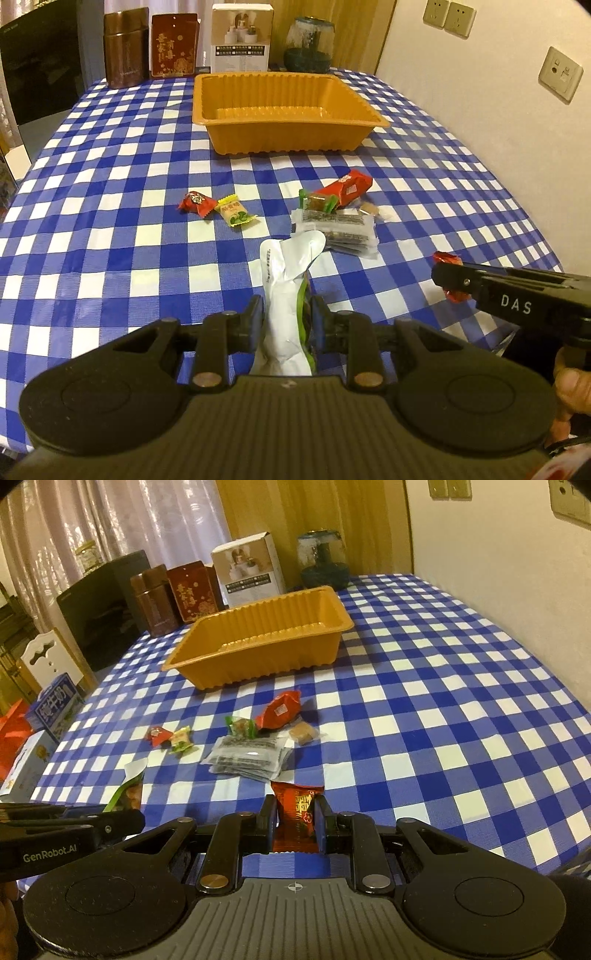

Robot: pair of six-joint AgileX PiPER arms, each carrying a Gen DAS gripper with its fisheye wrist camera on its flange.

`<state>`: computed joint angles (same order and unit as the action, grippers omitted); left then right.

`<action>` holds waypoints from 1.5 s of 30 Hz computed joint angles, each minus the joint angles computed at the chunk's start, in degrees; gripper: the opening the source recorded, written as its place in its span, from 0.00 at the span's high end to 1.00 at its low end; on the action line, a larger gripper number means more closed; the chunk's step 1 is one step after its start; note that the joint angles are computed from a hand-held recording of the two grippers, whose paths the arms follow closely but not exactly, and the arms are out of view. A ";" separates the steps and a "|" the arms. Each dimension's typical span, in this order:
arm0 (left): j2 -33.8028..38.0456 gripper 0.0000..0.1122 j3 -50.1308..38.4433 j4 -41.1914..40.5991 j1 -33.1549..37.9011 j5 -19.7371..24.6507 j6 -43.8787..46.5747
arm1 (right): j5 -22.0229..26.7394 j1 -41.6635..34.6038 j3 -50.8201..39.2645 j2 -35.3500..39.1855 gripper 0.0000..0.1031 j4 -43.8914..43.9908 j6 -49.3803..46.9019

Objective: Organize snacks
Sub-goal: 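Carry both held snacks over the orange tray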

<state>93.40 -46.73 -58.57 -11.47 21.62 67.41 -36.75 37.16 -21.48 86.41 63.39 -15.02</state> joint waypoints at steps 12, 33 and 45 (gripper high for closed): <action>-2.56 0.78 0.52 -0.49 0.79 0.65 0.19 | -1.08 2.50 -0.37 -2.55 0.79 5.26 -5.53; 3.98 0.78 -12.77 5.05 -0.94 1.99 -7.17 | 4.59 -8.46 -5.98 -4.08 0.79 -0.60 -11.10; 15.60 0.78 -31.94 13.52 -2.47 4.74 -16.29 | 13.47 -20.84 -18.90 0.75 0.79 -11.59 -11.50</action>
